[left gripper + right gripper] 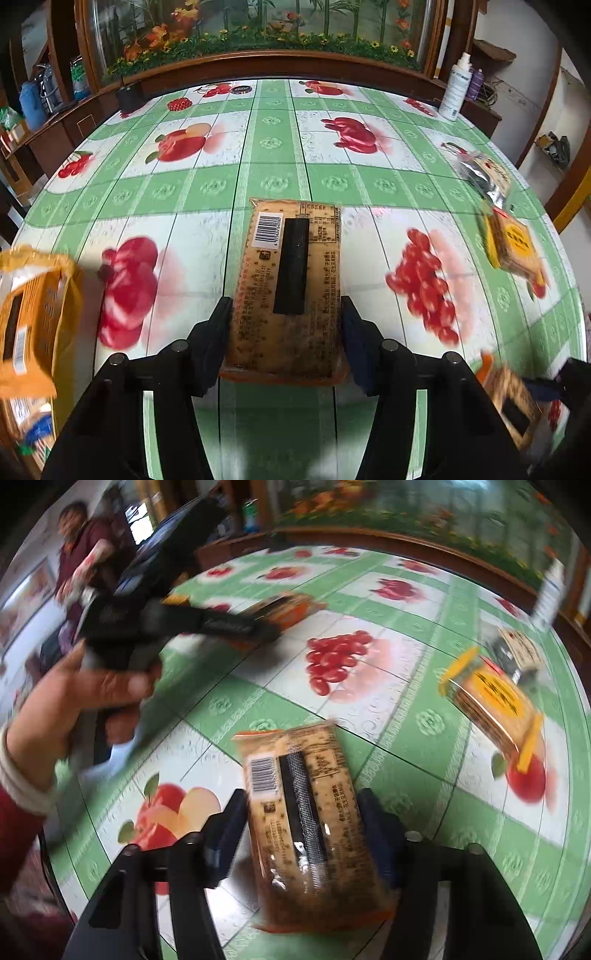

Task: Organize snacks
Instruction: 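Lift brown biscuit pack with left tool while right tool grasps another brown biscuit pack, then carry both brown biscuit packs over the yellow tray with both tools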

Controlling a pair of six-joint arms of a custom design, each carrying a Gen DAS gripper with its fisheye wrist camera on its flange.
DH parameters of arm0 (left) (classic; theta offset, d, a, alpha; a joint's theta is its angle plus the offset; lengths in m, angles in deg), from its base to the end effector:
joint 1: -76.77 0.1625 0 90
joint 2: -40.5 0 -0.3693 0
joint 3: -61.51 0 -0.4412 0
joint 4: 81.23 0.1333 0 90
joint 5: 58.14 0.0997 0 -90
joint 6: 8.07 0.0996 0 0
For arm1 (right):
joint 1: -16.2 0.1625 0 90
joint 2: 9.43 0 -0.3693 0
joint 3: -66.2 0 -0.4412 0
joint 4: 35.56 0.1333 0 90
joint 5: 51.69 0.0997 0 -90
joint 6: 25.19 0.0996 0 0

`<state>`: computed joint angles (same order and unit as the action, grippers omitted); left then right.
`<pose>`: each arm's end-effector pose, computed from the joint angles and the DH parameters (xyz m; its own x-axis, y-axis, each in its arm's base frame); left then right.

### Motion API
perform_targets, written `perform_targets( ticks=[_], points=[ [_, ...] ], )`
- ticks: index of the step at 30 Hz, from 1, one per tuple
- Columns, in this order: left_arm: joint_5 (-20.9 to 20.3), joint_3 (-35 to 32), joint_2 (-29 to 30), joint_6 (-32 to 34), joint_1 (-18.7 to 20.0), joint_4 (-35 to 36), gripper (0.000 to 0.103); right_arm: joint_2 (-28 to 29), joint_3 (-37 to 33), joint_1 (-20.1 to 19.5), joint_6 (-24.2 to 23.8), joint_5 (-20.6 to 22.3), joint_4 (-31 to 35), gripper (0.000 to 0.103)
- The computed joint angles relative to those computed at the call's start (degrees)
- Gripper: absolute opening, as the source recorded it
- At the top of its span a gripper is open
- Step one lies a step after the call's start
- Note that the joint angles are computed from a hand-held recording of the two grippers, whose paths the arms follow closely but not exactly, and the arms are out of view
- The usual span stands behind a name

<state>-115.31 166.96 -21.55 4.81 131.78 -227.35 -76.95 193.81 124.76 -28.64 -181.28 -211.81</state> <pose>-0.1960 -0.6066 0.1259 -0.6131 0.5525 -0.5646 0.7140 0.6934 -0.0968 0.2204 -0.4371 0.0964 -0.8013 -0.0302 0.5975 -0.3345 0.8506 -0.4057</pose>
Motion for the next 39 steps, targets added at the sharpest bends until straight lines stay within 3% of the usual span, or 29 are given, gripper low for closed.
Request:
perform_targets(
  ticks=[6, 10, 19, 24, 39],
  points=[
    [-2.6, 6.3, -7.5, -1.4, 0.3, -2.2, 0.054, -4.6, 5.3, -3.8, 5.5, 12.4, -8.2, 0.059],
    [-3.0, 10.3, -13.2, -1.9, -0.1, -3.8, 0.054, -3.9, 6.3, -4.1, 6.7, 16.0, -12.6, 0.059],
    [-2.8, 16.8, -25.1, -3.7, -0.1, -4.3, 0.054, 0.9, 2.3, -1.9, 6.3, 20.5, -16.5, 0.059],
    [-0.7, 19.2, -30.8, -3.3, -0.2, -5.8, 0.054, 5.6, -2.2, 0.1, 5.3, 22.5, -16.3, 0.059],
    [2.0, 20.9, -37.3, -3.0, 3.5, -7.9, 0.054, 17.3, -15.0, 4.5, 4.7, 27.1, -12.1, 0.058]
  ],
)
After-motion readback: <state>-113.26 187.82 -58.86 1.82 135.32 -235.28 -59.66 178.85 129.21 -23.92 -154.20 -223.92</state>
